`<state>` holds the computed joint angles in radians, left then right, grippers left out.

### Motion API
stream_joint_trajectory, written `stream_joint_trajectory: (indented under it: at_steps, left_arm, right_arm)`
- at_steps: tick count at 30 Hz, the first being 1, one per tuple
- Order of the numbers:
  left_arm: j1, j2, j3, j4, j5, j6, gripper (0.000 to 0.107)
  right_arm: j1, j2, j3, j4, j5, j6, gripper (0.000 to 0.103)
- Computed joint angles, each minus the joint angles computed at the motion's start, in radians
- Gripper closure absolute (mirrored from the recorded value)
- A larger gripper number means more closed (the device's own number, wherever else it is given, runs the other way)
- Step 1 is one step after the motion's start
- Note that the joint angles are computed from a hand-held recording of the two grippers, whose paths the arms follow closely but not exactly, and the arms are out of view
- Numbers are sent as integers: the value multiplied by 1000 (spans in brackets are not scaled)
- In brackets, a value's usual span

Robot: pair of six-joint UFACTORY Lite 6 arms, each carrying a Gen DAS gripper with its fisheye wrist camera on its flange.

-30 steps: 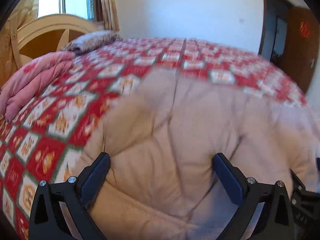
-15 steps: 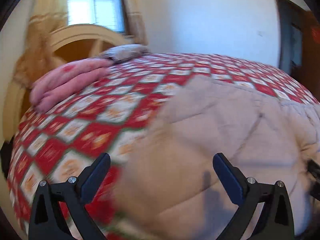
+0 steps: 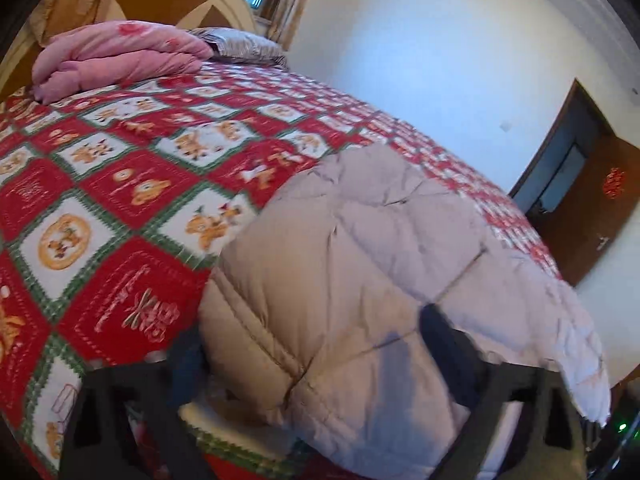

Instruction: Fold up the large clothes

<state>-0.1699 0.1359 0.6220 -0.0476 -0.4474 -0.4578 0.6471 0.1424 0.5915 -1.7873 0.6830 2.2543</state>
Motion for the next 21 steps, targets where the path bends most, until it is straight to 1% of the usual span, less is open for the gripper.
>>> stream_joint_trajectory:
  at_steps: [2, 4, 5, 9, 11, 13, 15, 16, 19, 21]
  left_arm:
    - [8, -2, 16, 33, 10, -7, 68]
    - [32, -21, 9, 134, -1, -60, 78]
    - [44, -43, -7, 158, -2, -69, 82]
    - [84, -90, -45, 255, -25, -145, 86]
    - [125, -109, -73, 361, -51, -230, 87]
    - [194, -137, -106, 524, -95, -363, 88]
    - [237, -171, -129, 616, -114, -422, 88]
    - [269, -205, -153, 667, -130, -452, 88]
    - [344, -302, -203, 756, -135, -495, 89]
    - [423, -377, -222, 871, -135, -583, 89]
  right_arm:
    - [12, 2, -7, -8, 15, 21, 0]
    - [10, -2, -18, -29, 17, 45, 0]
    - [8, -2, -18, -31, 15, 45, 0]
    - [14, 10, 0, 4, 14, 6, 0]
    - [23, 21, 17, 32, 19, -24, 0]
    - [38, 38, 37, 62, 31, -43, 0]
    - [60, 45, 44, 93, 45, -53, 0]
    - [77, 52, 50, 112, 59, -59, 0]
    - [138, 80, 74, 154, 92, -62, 1]
    - [199, 114, 106, 181, 117, -56, 2]
